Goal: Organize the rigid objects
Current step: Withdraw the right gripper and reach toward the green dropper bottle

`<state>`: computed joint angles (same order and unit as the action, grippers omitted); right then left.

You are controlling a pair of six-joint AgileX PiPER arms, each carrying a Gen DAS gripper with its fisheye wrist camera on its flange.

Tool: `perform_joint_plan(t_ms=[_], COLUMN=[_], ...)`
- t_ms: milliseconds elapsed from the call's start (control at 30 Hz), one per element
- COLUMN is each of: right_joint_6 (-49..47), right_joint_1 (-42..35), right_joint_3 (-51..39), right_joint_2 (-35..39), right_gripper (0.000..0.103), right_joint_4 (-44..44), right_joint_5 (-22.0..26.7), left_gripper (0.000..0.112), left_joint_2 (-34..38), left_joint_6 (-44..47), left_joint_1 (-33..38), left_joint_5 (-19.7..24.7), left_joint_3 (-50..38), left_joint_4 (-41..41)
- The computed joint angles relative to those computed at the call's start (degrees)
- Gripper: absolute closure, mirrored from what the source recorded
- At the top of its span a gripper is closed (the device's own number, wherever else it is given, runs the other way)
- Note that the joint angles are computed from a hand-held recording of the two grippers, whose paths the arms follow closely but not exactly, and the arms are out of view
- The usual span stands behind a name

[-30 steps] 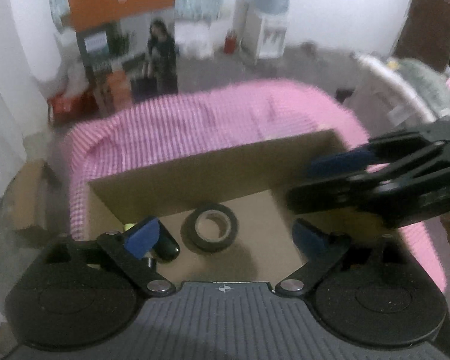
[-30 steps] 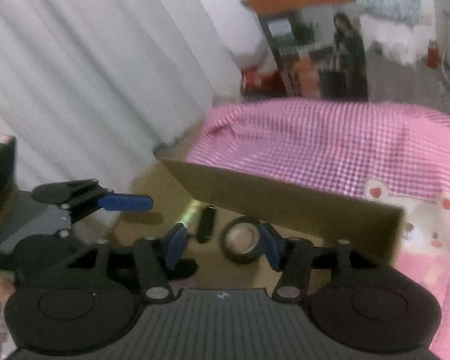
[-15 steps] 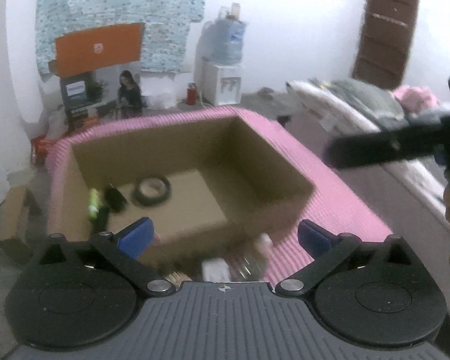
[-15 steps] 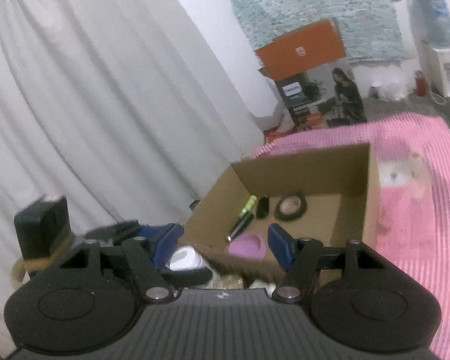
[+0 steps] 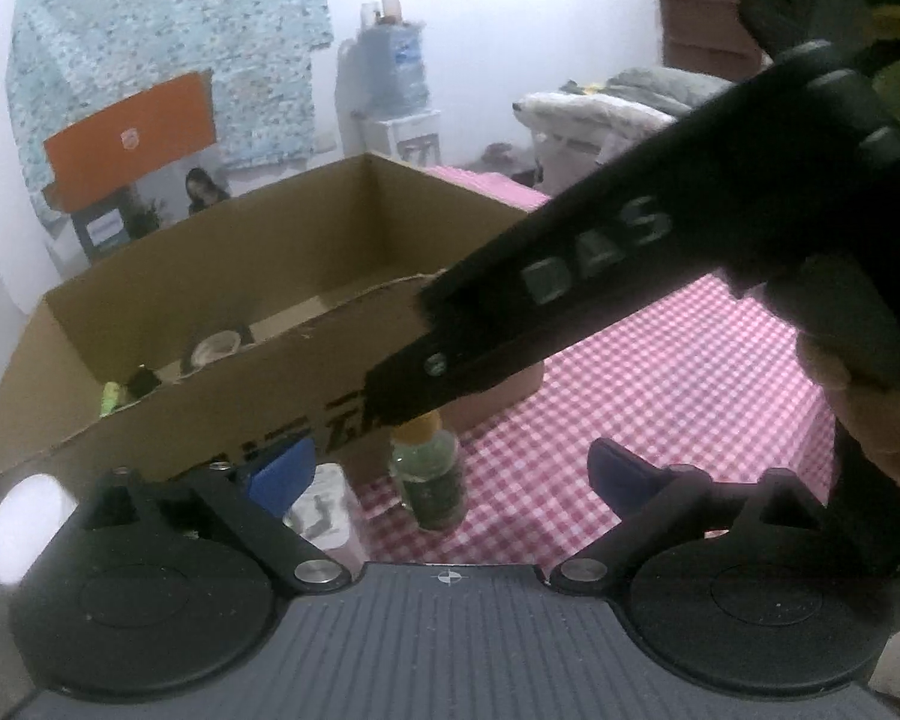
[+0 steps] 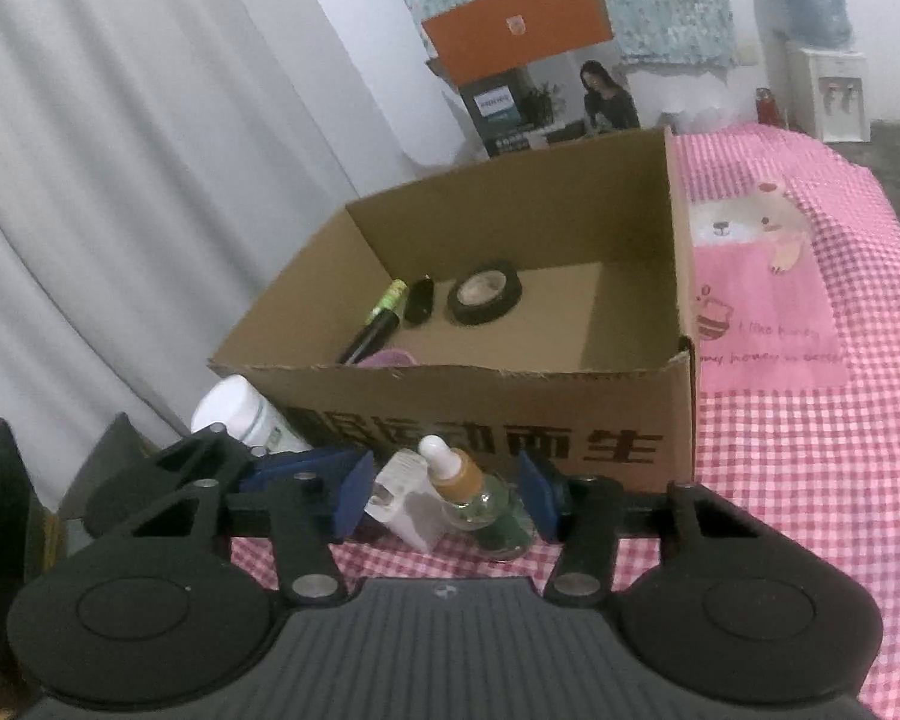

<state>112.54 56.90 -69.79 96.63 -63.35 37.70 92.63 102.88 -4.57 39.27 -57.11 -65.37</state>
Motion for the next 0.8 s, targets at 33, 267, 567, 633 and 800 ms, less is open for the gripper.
perform_joint_plan(t_ms=[33,267,567,633,800], right_joint_6=[-0.7,-4.9,-4.5,-4.4,-2.9], right_joint_1=[-0.6,-2.1,-1.9,-1.6,0.1], right_joint_3=[-0.2,-1.3,-0.4,-0.1,2.3], right_joint_2=[0.5,1.8,1.3,0.8,-1.5], right_gripper=[0.052,0.071,0.081,0.081,0.081], right_joint_4=[0.5,2.0,0.6,0.8,1.2], right_joint_5=[-0.9,-2.4,-2.7,-2.4,-0.4], left_gripper=[0.019,0.048,0.074,0.076,0.077], left_joint_2=[0.3,2.3,2.6,2.6,1.7], left_joint_6=[0.3,-0.4,-1.7,-2.8,-3.2], left_joint_1=[-0.3,-1.4,-0.9,-0.5,0.3], left_joint_5=[-0.4,-2.4,-1.9,-0.4,3.3], left_joint_3=[0.1,-0.7,-1.1,-1.4,-0.6], left_joint_4=[-0.5,-1.9,-2.9,-2.4,-1.8])
